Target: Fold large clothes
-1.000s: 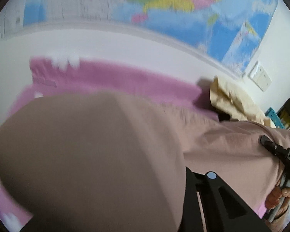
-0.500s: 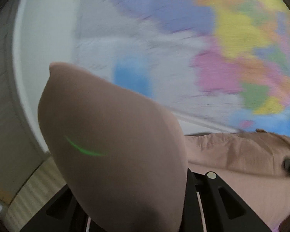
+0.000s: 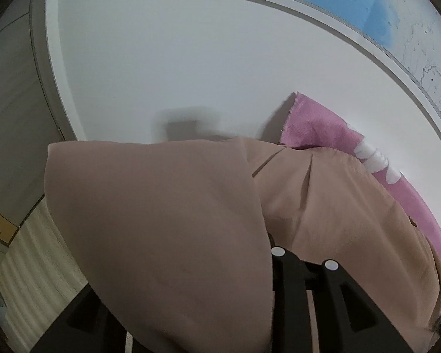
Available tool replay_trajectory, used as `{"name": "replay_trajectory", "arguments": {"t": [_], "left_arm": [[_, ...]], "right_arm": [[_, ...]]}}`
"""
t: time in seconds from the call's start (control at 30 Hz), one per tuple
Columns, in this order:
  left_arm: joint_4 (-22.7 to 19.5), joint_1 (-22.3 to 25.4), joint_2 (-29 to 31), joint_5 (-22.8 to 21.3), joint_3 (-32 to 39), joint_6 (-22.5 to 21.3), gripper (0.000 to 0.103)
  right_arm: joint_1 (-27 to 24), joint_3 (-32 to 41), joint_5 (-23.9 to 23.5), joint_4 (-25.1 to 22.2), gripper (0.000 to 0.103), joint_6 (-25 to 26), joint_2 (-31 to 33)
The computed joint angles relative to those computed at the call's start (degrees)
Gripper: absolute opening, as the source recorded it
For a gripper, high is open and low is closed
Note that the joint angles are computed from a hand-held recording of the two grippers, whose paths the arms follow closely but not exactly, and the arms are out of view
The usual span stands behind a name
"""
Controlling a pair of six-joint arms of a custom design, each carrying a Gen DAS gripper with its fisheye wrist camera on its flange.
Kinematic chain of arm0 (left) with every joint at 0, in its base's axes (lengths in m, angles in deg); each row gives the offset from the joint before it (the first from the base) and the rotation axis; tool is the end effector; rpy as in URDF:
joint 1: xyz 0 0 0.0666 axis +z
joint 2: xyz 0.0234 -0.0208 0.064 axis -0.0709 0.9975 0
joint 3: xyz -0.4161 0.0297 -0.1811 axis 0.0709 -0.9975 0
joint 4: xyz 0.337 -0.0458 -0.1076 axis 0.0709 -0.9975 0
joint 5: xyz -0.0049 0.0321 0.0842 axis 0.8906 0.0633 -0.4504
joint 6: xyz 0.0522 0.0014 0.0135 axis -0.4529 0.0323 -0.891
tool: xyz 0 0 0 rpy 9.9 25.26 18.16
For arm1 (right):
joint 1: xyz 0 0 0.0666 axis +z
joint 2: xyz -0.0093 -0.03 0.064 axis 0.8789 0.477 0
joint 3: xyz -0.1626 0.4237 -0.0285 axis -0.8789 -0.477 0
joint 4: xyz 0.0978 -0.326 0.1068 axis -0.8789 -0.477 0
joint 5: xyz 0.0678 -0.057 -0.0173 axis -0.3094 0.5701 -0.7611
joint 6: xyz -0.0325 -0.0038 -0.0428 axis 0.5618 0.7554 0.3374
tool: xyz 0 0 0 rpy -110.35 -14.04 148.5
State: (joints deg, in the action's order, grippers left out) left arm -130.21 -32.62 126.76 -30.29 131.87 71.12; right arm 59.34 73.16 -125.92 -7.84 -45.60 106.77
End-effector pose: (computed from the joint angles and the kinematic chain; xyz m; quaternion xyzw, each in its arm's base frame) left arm 0.4595 -0.2325 0.3988 -0.2969 0.8979 -0.0008 0.3251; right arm 0.4742 0.0144 0.3873 -0.1907 0.8093 0.5259 0.1791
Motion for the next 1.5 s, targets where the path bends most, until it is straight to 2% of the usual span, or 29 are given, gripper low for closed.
{"name": "replay_trajectory", "arguments": {"t": [0.03,0.07,0.1,0.13,0.17,0.2,0.27,0.3,0.33,0.37,0.4,0.43,0.47,0.5,0.53,0.57,0.6,0.7,0.73,0.8,0.83,0.93,1.0,1.07,1.13,1.17,1.27,1.33,1.5], "left_arm": [[0.08,0.13,-0.01,0.27,-0.01,-0.05,0.025],[0.54,0.44,-0.38,0.68,-0.40,-0.22,0.023],[0.80,0.50,-0.41,0.84,-0.20,-0.78,0.022],[0.03,0.50,-0.19,0.32,0.69,-1.22,0.018],[0.00,-0.29,-0.14,-0.42,1.21,-1.00,0.016],[0.86,-0.31,-0.40,-0.69,1.72,-2.11,0.016],[3.00,-0.69,-1.22,-2.01,1.67,-3.27,0.015],[4.90,-0.78,-1.75,-2.94,0.90,-3.91,0.016],[4.28,-0.74,-1.28,-3.40,0.99,-3.89,0.017],[2.04,-0.51,-0.30,-2.89,1.93,-3.59,0.018],[-0.51,-0.37,1.00,-2.05,2.60,-3.44,0.020],[-1.92,-0.46,1.84,-1.86,2.77,-3.52,0.031],[-3.98,-0.87,2.77,-2.96,3.03,-3.22,0.040],[-4.75,-1.37,3.00,-4.19,2.96,-3.23,0.042],[-5.40,-1.78,2.96,-4.99,3.00,-3.43,0.046],[-6.40,-1.93,3.04,-5.36,3.57,-3.62,0.057],[-8.21,-2.26,3.07,-5.90,4.35,-3.54,0.063],[-12.67,-4.22,2.87,-8.97,5.79,-2.80,0.070],[-15.48,-5.22,2.83,-10.71,6.41,-1.86,0.074],[-17.20,-7.19,1.87,-14.09,6.11,-0.16,0.074],[-17.62,-8.43,1.06,-15.82,5.64,0.72,0.078],[-16.66,-10.71,-1.34,-19.85,4.70,0.73,0.079],[-15.97,-12.33,-1.59,-20.60,5.45,-0.45,0.081],[-13.44,-13.98,-1.42,-19.88,6.04,-2.34,0.081],[-8.31,-15.40,-0.69,-18.20,5.95,-6.89,0.084],[-8.81,-16.19,1.14,-18.35,7.80,-6.96,0.084],[-6.84,-16.56,4.34,-14.49,10.20,-9.68,0.084],[-6.01,-16.49,6.41,-11.84,11.47,-10.12,0.084],[-7.58,-18.11,8.50,-12.63,12.70,-7.52,0.083]], "right_arm": [[-1.47,0.01,-1.31,-3.32,0.065,2.28,0.18],[-1.80,2.90,-2.84,-4.87,0.055,1.91,2.19],[-2.92,6.98,-3.70,-5.99,0.026,2.07,5.06],[-3.32,8.17,-2.64,-7.54,0.015,4.20,5.09],[-3.77,6.49,-3.87,-9.46,0.009,7.55,4.14],[-5.61,7.43,-5.23,-11.39,0.008,10.20,3.87],[-10.83,7.91,-5.11,-18.79,0.007,23.64,3.36],[-10.75,7.84,-3.60,-19.97,0.007,26.54,3.18],[-11.50,8.38,-0.60,-24.00,0.007,30.15,3.28],[-12.30,7.68,2.04,-25.47,0.007,31.70,3.01],[-11.85,5.97,5.47,-24.05,0.009,30.87,2.64],[-11.24,2.93,8.71,-19.77,0.012,27.47,0.85],[-11.00,2.57,9.83,-18.37,0.020,25.48,0.61],[-10.79,2.95,10.12,-19.22,0.024,25.09,1.20],[-10.13,3.59,10.25,-18.78,0.025,23.65,1.22],[-10.24,3.70,10.98,-18.36,0.027,23.91,0.65],[-9.88,4.18,11.37,-17.77,0.027,23.48,0.13],[-10.42,5.05,12.61,-14.67,0.036,21.76,-2.00],[-10.75,5.24,12.53,-12.50,0.037,20.36,-2.87],[-10.79,4.88,13.38,-6.91,0.038,16.13,-4.50],[-11.27,5.13,12.76,-4.44,0.038,14.58,-5.43],[-10.83,5.96,11.61,-2.84,0.041,15.32,-6.47],[-8.45,6.19,12.11,-0.30,0.043,13.85,-6.80],[-6.65,6.75,12.76,0.77,0.043,11.99,-5.93],[-4.46,7.59,13.83,0.85,0.042,10.68,-4.29],[-3.39,7.13,15.24,2.93,0.043,7.77,-3.78],[-1.42,6.69,18.39,3.18,0.041,6.39,-1.44],[-1.27,5.47,19.20,3.31,0.040,7.38,-0.78],[-2.29,4.60,18.64,3.25,0.041,9.70,-0.92]]}}
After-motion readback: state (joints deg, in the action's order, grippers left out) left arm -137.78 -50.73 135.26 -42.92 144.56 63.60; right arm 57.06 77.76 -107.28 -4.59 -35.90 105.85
